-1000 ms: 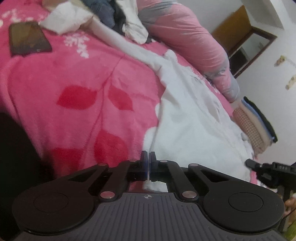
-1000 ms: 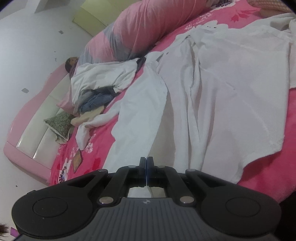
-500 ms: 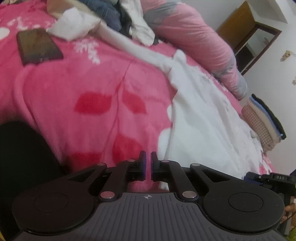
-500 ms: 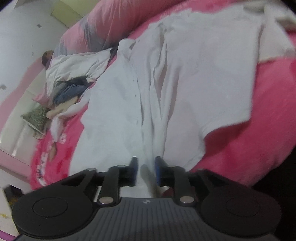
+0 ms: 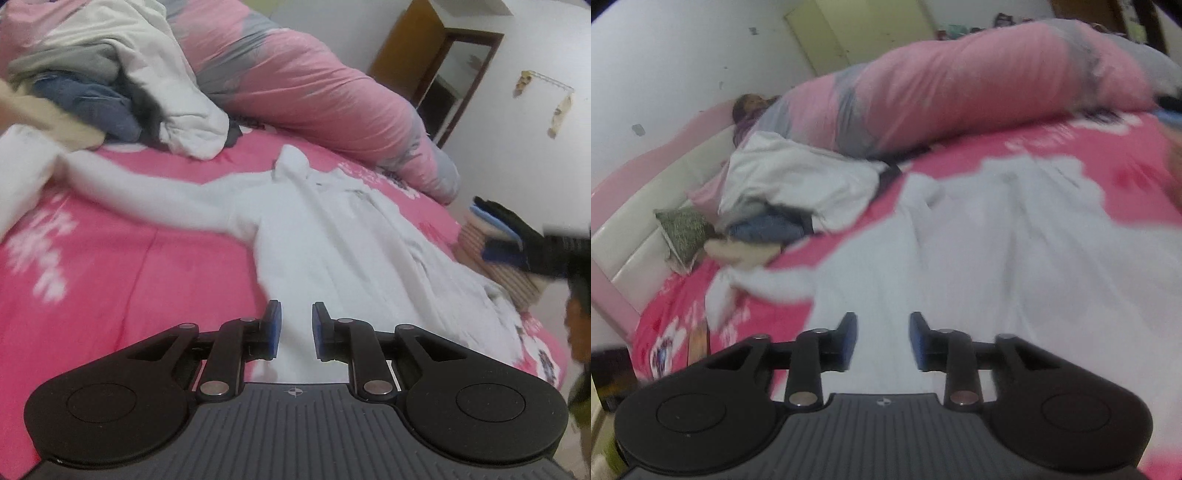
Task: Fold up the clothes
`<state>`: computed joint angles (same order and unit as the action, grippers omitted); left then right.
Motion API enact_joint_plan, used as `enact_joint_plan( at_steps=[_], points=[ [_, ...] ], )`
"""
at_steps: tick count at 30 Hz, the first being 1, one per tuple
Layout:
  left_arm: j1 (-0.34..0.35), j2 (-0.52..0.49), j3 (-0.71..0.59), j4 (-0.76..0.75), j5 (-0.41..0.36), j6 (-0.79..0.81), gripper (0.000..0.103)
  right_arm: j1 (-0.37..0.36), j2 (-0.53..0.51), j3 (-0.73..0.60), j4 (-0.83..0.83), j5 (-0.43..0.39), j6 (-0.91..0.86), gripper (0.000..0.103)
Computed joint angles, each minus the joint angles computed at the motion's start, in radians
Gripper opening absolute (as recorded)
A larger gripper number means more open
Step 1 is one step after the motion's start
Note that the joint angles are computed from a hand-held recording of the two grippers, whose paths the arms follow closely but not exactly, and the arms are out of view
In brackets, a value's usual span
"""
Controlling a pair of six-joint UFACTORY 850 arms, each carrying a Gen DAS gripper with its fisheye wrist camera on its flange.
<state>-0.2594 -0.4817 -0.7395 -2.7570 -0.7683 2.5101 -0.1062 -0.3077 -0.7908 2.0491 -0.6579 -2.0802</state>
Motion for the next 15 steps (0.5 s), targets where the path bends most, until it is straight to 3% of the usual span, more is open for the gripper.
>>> enact_joint_plan(
  at_steps=[8,10,15],
  points=[
    [0.019,-0.195,-0.246,0.066,0.065,-0.032,0.017,0.085,-0.481,-0.661,-0.296,0.159,0.536,0.045],
    [0.026,-0.233,-0.278,0.095,0.042,-0.044,0.017,0.096,-0.612,-0.835,-0.395,0.201,0.676,0.045],
    [0.043,-0.288,-0.309,0.138,-0.010,-0.083,0.017,0.096,-0.865,-1.174,-0.573,0.151,0.969,0.046]
  ],
)
